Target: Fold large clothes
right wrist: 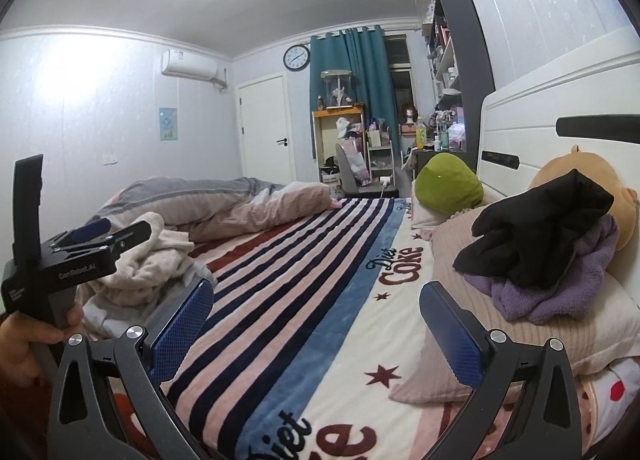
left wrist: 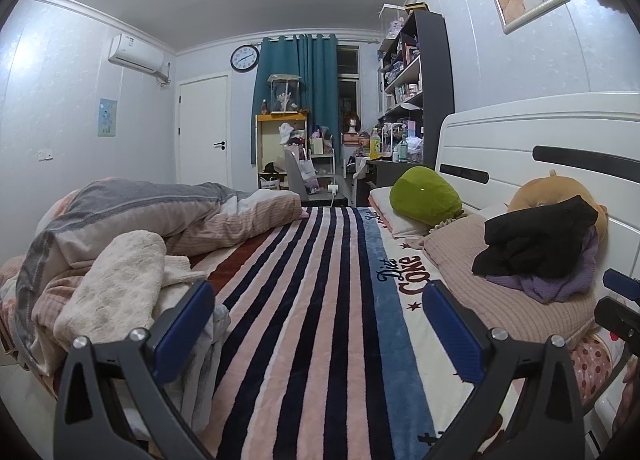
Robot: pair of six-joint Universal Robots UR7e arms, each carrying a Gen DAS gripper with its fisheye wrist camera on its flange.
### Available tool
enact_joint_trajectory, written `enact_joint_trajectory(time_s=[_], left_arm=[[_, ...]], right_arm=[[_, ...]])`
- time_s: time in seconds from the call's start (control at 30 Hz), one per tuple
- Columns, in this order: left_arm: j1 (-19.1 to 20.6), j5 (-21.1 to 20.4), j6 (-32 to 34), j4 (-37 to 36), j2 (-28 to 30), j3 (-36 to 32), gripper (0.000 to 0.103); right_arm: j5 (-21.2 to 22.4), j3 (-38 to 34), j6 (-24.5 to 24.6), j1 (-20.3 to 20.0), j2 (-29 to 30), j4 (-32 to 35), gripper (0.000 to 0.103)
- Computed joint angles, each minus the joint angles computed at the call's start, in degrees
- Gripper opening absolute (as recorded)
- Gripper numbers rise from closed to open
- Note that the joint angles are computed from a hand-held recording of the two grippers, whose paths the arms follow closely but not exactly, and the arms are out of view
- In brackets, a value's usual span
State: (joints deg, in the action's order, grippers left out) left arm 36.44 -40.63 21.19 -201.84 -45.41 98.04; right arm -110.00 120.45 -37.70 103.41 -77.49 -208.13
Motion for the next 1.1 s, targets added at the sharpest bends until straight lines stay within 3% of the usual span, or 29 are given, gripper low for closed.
enact_joint_trajectory(time_s=[1.1], left_arm=[[0.7, 0.0, -1.2, 0.8, -0.2, 0.0, 0.102]], right_arm=[[-0.2, 0.3, 3.6, 0.0, 0.0, 0.5, 0.103]])
